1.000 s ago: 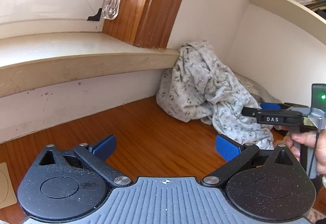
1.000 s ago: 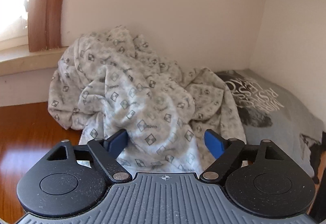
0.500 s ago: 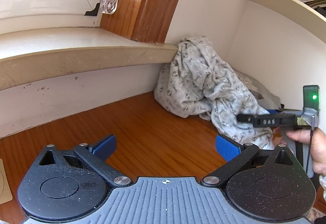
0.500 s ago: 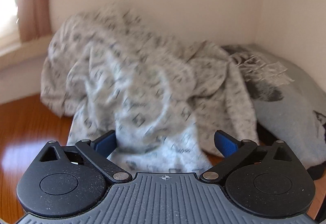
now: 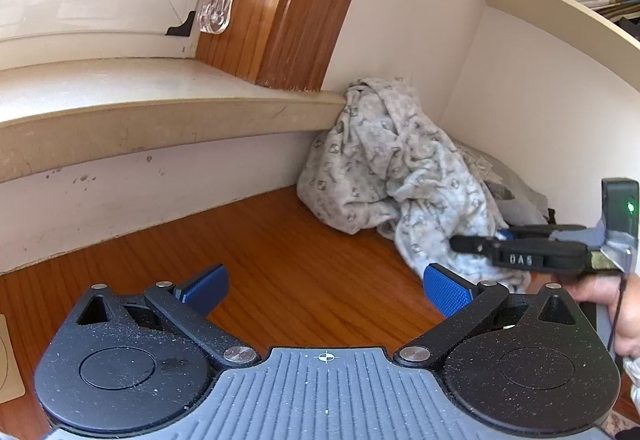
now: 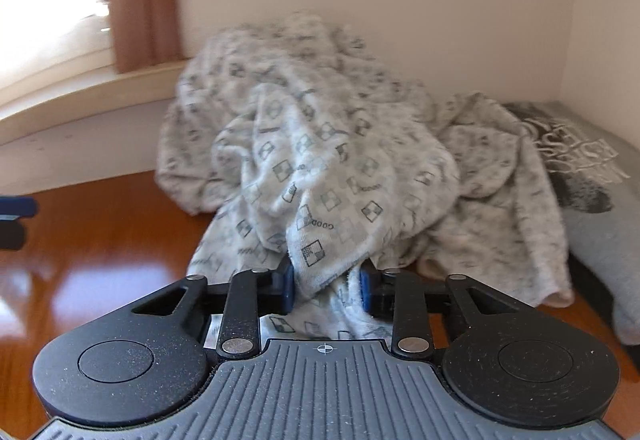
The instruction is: Fold clothes
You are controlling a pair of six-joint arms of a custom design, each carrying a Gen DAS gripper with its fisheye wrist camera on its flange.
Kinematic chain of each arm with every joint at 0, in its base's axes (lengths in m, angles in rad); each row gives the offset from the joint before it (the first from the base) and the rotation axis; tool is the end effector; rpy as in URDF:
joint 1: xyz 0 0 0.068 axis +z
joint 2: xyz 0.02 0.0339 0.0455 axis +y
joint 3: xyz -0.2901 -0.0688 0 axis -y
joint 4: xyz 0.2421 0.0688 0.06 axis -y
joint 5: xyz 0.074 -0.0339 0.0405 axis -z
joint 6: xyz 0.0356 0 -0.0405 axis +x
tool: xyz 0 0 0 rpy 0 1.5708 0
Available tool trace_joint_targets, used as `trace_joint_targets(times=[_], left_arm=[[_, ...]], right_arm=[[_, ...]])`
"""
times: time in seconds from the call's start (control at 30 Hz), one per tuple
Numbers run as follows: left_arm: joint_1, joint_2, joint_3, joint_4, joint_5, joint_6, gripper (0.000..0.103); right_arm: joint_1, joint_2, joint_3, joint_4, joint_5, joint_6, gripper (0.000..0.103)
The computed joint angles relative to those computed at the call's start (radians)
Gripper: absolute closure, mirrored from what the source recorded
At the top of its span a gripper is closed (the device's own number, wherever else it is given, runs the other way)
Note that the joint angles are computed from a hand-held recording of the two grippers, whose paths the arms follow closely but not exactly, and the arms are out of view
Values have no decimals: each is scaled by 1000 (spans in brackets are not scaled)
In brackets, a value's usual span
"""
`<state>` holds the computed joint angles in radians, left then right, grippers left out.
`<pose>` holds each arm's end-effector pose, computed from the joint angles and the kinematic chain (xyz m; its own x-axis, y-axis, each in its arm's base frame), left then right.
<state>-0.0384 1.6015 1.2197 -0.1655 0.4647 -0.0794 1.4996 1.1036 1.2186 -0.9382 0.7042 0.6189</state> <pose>0.3654 -0.0300 0.3139 -0.5514 -0.0498 -0.8327 0.3742 0.8774 -0.3002 0.0366 0.1896 0.3857 -0.4653 -0.3096 -0.8292 -0.5634 0.8261 0.0077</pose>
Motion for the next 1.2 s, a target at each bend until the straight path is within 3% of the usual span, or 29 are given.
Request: trace_joint_targets(times=[0.33,0.47,0.57,0.7,0.8,0.9,0.93,1.0,1.13,1.2], left_arm=[[9,-44,-16,19,21,-17,0],[16,-57,-20,24,42,-18,0],[17,-56,-20,20,54,-15,0],[17,-50,-22,23,75,-5,0],[18,-41,-18,14,114,13,5],[14,-28,-2,-13,147,33,24],[12,-22,5,-32,163,41,35],[5,-19,7,-50,188,54,39],[-21,-43,-15,-49,187,55,37],[-49,-64,-18,-57,138,63,26]], right_arm=[[232,58,-5,152,-71,33,79],[341,95,16,178,-60,74,75],[416,74,25,108,27,175,67],[524,-21,4,-18,157,326,46],[597,-69,6,-184,281,520,43],[612,-95,11,-383,346,737,43],[600,-96,9,-456,348,814,43],[594,-107,-14,-582,343,969,43],[515,-211,-140,-470,317,943,43],[434,-251,-182,-358,294,823,42]])
